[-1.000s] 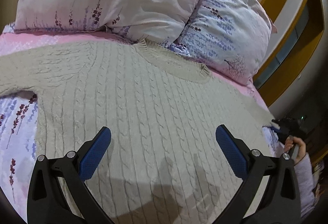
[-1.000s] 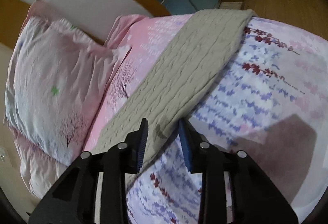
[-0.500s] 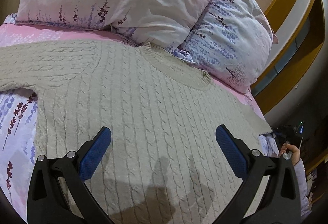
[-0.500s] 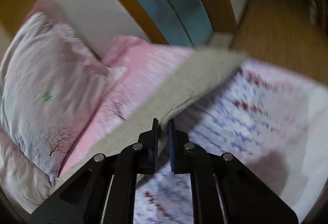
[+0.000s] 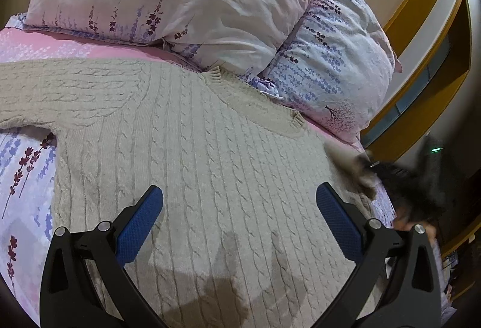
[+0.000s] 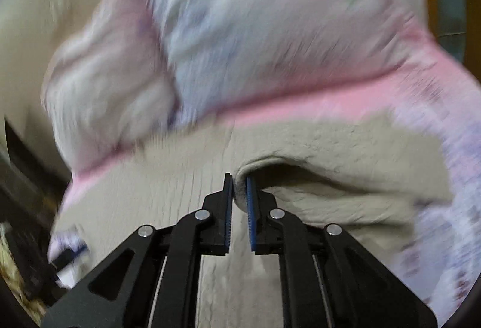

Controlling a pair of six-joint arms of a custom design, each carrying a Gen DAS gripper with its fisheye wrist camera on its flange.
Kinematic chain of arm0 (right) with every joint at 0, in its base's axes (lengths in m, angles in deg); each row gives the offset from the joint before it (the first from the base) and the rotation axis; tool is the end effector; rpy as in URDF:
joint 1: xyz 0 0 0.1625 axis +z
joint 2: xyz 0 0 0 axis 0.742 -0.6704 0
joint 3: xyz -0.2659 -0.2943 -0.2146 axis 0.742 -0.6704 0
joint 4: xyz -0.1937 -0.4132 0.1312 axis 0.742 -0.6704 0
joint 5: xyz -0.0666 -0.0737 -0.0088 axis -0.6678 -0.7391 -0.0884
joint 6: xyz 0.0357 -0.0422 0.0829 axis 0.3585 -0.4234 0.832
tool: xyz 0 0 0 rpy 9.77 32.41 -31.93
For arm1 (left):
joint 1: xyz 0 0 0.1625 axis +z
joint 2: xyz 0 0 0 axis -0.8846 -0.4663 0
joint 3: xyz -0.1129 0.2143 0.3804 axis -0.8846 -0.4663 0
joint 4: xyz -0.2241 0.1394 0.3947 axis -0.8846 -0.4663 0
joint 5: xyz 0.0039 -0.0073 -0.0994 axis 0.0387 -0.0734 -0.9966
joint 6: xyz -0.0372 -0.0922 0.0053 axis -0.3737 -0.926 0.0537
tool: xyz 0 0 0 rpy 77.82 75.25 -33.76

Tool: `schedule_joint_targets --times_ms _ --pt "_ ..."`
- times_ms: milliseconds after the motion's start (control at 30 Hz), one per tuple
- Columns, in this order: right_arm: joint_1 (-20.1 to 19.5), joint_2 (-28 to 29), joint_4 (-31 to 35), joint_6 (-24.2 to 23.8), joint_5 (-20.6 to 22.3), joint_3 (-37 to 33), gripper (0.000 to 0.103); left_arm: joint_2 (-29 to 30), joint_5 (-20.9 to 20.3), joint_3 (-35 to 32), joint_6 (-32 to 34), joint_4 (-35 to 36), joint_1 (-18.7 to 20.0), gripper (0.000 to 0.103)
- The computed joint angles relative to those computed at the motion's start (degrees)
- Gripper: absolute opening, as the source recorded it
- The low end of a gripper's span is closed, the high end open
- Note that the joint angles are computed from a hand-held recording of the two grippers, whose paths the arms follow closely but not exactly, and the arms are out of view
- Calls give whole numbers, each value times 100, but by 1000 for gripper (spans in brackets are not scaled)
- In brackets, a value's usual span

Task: Fold small clothes
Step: 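Grasp the sweater sleeve cuff with the right gripper and lift it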

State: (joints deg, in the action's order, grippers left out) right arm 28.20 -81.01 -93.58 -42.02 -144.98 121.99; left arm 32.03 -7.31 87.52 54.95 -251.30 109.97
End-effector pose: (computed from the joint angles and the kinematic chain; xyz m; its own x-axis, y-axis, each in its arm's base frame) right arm -0.0672 -0.8387 0.3399 -0.8828 -0.2103 0.4200 -0.4455 0.6584 -0.6066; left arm -0.3640 -0.6988 -0.0350 -0.9678 -0.0638 -0.2436 0.1529 0.6200 -0.7696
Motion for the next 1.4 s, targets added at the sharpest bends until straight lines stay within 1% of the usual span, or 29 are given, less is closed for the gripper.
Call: schedule_joint_targets --times_ms 33,67,100,167,233,267,367,433,500,533,567,633,700,733,767,800,833,900,967,1000,1033,1100,1167,1200,1233,1300,1400 --pt "16 87 125 16 -181 -44 16 0 -16 6 19 -30 1 102" --pt "-5 133 238 101 -199 -96 22 -5 -28 31 39 -78 3 102" --pt "-67 127 410 323 -19 -143 23 -17 -49 65 55 -131 6 102" --pt "-177 49 563 691 329 -166 34 -38 -94 109 47 -182 18 102" --pt "-257 -29 436 1013 520 -156 40 -59 -150 143 12 -215 35 102" --pt "-271 -42 361 1126 515 -167 40 -65 -172 148 -9 -216 42 102" --pt "-350 -17 208 1712 481 -358 40 -98 -270 184 -46 -270 63 102" --pt "-419 -7 12 2091 378 -450 40 -125 -310 238 -10 -380 62 102" --pt "-462 -17 -209 2303 235 -487 36 -153 -297 287 36 -477 52 102" --pt "-446 10 -324 2340 124 -518 31 -170 -290 317 52 -533 49 102" --pt "-444 19 -438 2313 29 -528 21 -187 -287 341 60 -577 49 102" --pt "-362 91 -733 2050 -264 -570 9 -228 -275 392 62 -669 57 100" --pt "-256 166 -946 1822 -345 -566 8 -269 -273 438 40 -747 66 98" --pt "-164 171 -1116 1583 -252 -491 8 -288 -252 461 18 -781 68 95" --pt "-108 160 -1147 1457 -138 -437 8 -311 -245 487 -4 -810 72 95" --pt "-71 111 -1111 1290 76 -351 7 -328 -238 510 -23 -852 74 93" --pt "23 92 -992 1052 327 -271 7 -339 -222 528 -40 -891 75 91" --pt "207 122 -645 633 607 -197 7 -382 -194 601 -99 -1016 80 87" --pt "383 254 -232 349 641 -248 7 -422 -237 669 -178 -1155 99 84" --pt "460 343 -66 263 563 -305 7 -451 -261 727 -236 -1267 112 82" --pt "577 528 183 106 309 -408 7 -482 -295 786 -282 -1373 125 81" --pt "689 759 436 -109 -89 -540 7 -586 -288 937 -428 -1525 146 80" --pt "775 1010 796 -291 -507 -698 7 -706 -103 1100 -497 -1643 133 80" --pt "813 1119 814 -341 -738 -734 7 -749 8 1149 -497 -1675 121 80" --pt "827 1160 710 -395 -852 -705 8 -809 161 1227 -478 -1733 103 80" --pt "848 1179 522 -508 -889 -662 8 -938 471 1387 -434 -1862 67 80" --pt "896 1197 505 -557 -964 -683 17 -1114 778 1596 -434 -2043 64 80"
